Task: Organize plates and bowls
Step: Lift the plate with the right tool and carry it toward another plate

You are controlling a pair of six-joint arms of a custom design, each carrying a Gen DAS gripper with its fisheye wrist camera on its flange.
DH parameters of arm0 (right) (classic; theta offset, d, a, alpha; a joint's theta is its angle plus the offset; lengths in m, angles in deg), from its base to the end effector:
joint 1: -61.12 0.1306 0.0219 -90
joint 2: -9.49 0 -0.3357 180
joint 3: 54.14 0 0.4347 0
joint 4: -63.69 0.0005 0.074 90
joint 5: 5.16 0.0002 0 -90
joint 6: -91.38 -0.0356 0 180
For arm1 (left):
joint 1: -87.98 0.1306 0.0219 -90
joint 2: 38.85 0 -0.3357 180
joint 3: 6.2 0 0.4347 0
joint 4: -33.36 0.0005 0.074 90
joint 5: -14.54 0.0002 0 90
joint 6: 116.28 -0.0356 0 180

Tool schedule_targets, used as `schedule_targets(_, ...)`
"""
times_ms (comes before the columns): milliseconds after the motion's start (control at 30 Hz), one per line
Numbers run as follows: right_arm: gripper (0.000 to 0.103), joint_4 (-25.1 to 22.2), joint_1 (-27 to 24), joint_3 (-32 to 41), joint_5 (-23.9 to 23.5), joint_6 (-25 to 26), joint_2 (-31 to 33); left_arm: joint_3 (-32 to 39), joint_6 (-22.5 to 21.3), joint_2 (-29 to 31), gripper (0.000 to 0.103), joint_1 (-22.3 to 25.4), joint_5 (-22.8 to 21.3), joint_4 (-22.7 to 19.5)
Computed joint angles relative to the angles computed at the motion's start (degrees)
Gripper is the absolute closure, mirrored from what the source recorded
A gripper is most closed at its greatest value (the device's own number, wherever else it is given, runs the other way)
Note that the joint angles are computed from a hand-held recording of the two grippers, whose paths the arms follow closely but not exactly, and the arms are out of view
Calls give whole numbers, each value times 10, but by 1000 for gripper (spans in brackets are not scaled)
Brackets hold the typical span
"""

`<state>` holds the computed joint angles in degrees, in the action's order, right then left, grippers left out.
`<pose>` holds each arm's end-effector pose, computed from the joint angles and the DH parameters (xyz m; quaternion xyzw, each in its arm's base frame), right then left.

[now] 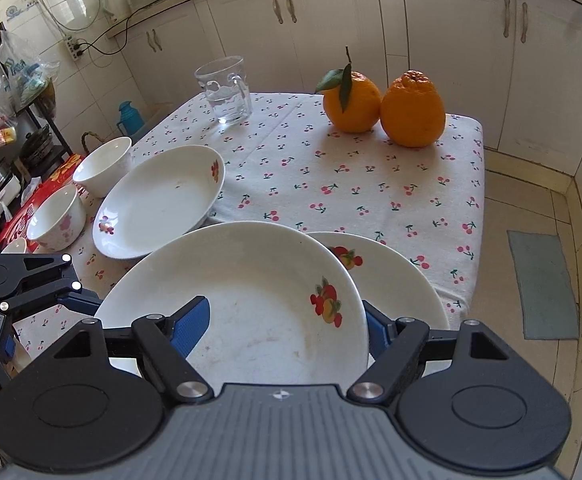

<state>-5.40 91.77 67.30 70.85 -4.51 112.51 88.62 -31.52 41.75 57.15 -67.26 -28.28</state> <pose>0.4936 0.3019 0.5109 -0.2404 0.9041 0.2136 0.2812 0.3940 -0.2417 0.4880 0.3124 0.8757 -0.1452 0.3384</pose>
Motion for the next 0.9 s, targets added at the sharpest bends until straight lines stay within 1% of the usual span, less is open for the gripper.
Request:
schedule_targets(267, 20, 20, -15, -25, -6, -12, -8, 12, -19, 18, 18, -2, -9, 6)
schedule_targets(500, 20, 29, -20, -43, 1, -22, -17, 26, -31, 39, 18, -5, -11, 5)
schedule_targets(900, 20, 32, -23, -76, 22, -39, -41, 32, -28, 52, 18, -7, -4, 12)
